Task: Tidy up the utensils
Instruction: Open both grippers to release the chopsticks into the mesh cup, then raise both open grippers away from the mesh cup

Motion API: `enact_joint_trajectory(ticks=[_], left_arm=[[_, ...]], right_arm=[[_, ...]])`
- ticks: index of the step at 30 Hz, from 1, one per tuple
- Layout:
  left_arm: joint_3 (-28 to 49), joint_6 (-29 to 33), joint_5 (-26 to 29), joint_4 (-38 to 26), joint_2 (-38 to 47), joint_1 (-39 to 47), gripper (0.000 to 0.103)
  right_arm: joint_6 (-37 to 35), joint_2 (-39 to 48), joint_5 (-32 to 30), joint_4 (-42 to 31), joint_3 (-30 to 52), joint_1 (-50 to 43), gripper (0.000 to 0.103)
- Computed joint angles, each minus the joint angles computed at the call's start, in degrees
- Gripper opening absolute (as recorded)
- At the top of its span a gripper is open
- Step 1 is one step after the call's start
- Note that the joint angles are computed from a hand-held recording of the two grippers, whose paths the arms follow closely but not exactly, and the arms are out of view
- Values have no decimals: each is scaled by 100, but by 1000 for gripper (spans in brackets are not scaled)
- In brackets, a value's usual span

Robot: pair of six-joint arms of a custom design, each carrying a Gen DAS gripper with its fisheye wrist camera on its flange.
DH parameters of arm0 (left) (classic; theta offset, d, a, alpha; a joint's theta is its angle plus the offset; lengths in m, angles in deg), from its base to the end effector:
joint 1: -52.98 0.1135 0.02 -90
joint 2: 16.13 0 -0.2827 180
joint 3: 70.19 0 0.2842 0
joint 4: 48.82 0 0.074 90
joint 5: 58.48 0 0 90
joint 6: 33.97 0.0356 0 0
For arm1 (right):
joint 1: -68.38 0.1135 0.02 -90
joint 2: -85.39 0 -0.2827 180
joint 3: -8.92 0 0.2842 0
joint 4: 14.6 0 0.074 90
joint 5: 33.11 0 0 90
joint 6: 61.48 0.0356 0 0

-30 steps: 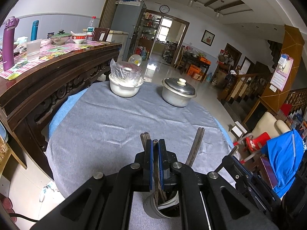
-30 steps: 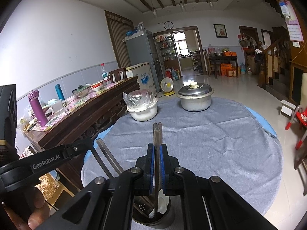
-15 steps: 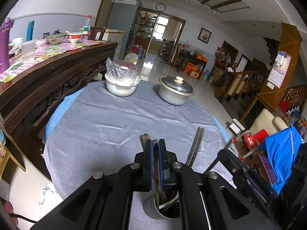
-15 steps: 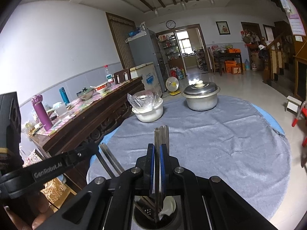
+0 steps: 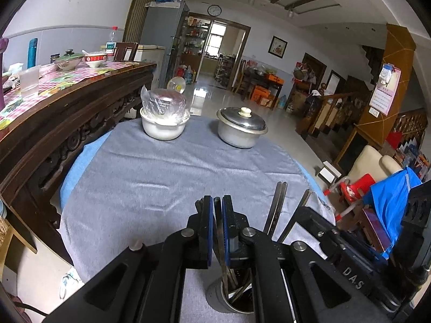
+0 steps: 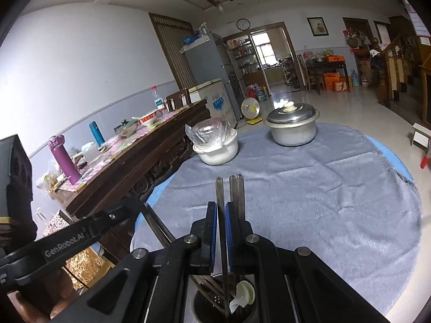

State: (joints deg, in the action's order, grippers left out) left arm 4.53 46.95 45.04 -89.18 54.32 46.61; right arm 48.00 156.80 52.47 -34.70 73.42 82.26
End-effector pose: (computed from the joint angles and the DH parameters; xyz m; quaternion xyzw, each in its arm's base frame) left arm 0.2938 -0.0412 0.3371 0.0324 0.8862 -0.1645 0.4320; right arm 0.2999 0.0769 0.2975 0.0215 0.8520 0.1813 0.4906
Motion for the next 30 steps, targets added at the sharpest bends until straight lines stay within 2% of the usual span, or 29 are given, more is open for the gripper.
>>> enact_joint_trajectory(ticks=[1,5,6,8,11,20,22,24,30], left_arm=[[-8,3,-32,-4,-26,-13,8],[-93,-2,-210,77,-184,-91,47],[-132,0,-289,99,-251,-120,53],[-183,35,-413,108,-362,-158,55],[-195,111,-644,32,-509,-214,70],[-263,357,-1348,-241,-947,-471,76],[-284,406,-1402,-307,-1017,-497,76],[-333,465,-1491,-369,-1143,-530,78],[-450,562,-1772,-580,-1513,-640,83]], right_arm=[[7,-42,26,8,-21,-18,8],[124,-165,-191,-61,-67,-197,8],[137,-193,-196,-65,-89,-217,8],[151,-308,-148,-77,-184,-259,8],[256,-452,-308,-128,-292,-409,8],[269,-894,-402,-473,-440,-501,13],[274,-1014,-376,-538,-481,-480,26],[281,-1161,-311,-620,-528,-434,32],[180,-1455,90,-984,-553,-147,32]])
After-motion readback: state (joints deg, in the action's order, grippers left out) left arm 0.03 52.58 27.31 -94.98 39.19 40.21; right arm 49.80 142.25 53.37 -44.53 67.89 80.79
